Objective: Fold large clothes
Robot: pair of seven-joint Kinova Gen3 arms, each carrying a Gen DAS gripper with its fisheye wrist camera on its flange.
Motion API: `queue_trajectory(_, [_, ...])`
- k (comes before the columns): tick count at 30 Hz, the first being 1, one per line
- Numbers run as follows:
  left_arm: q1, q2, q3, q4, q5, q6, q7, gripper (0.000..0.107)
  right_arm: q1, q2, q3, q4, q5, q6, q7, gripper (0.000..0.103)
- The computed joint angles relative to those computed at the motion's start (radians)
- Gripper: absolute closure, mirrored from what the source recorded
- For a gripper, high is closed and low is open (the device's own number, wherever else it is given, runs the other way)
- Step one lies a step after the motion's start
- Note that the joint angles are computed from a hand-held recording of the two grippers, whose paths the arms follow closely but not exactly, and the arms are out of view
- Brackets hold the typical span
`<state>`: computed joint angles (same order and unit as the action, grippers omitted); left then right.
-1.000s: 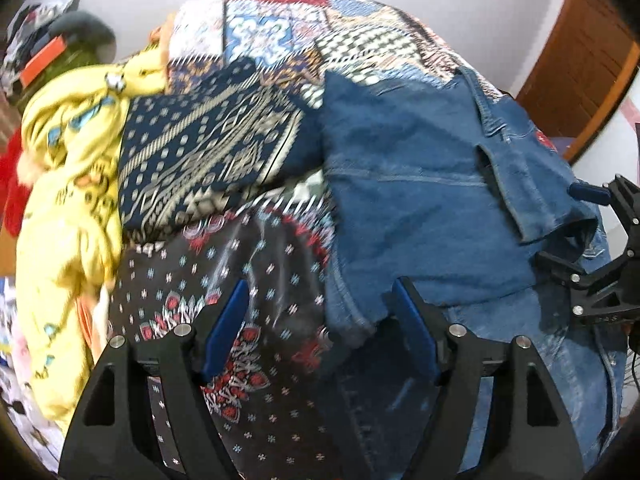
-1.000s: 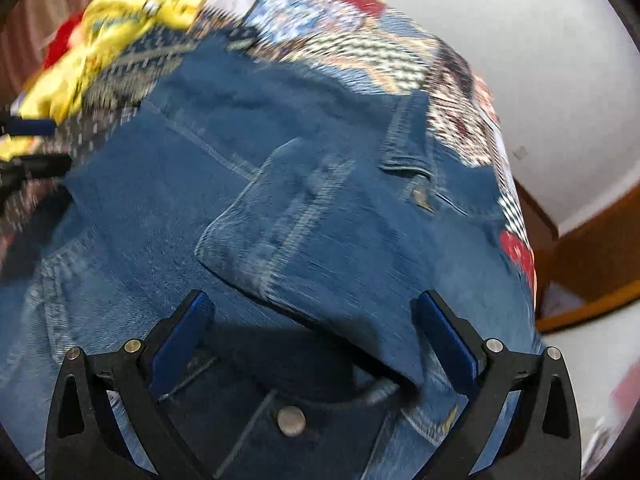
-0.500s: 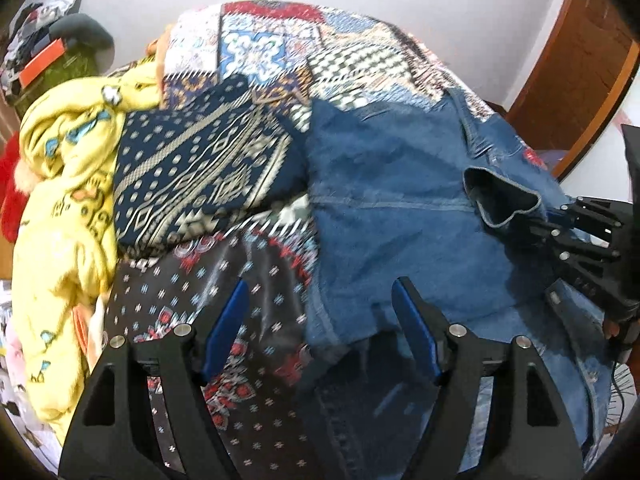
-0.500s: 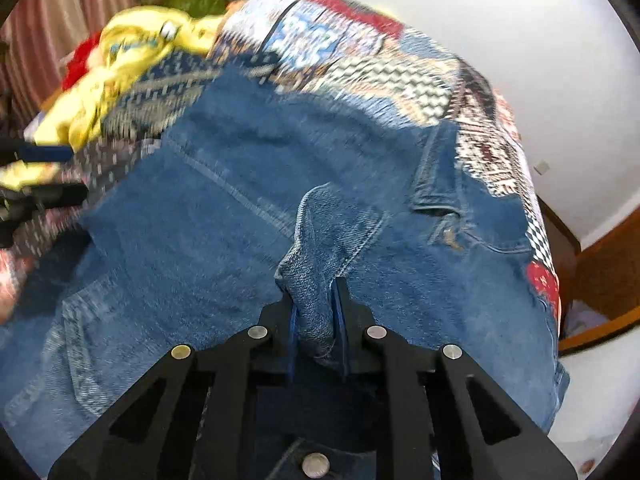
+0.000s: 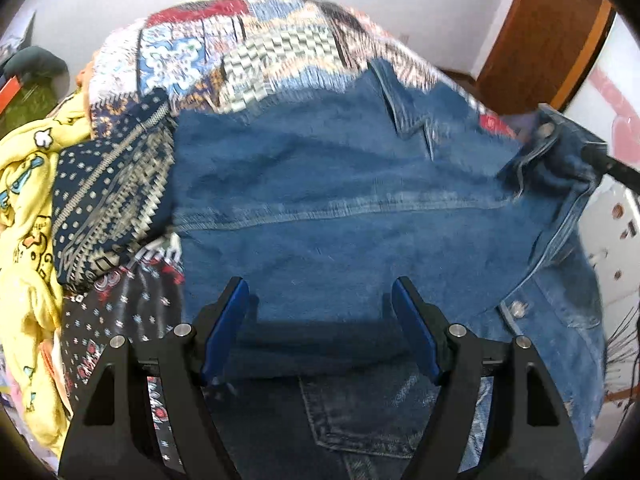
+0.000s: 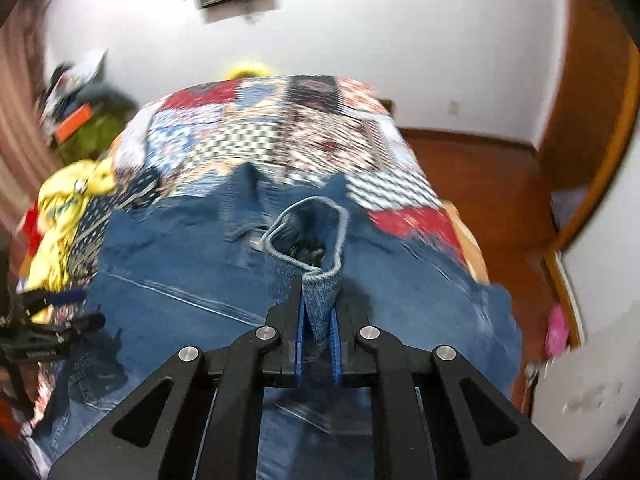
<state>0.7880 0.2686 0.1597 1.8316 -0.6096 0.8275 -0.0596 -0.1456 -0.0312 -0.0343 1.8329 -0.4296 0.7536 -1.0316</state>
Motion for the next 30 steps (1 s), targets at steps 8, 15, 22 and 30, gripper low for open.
queue_trajectory(8, [0.03, 0.058, -0.019, -0.014, 0.039, 0.012, -0.001, 0.026, 0.138, 0.091, 0.068, 0.029, -0.113, 0.118, 0.105, 0.094])
queue_trajectory(15, [0.044, 0.063, -0.011, -0.046, 0.054, 0.073, -0.003, 0.025, 0.19, 0.072, 0.08, 0.038, -0.047, 0.118, 0.081, 0.083])
queue_trajectory(22, [0.093, 0.026, -0.007, -0.071, -0.02, 0.111, 0.079, 0.025, 0.342, 0.097, 0.151, -0.011, -0.172, 0.231, 0.109, 0.031])
queue_trajectory(30, [0.109, 0.001, 0.025, -0.091, -0.085, 0.112, 0.145, 0.025, 0.52, 0.253, 0.171, -0.012, -0.261, 0.393, 0.067, 0.031])
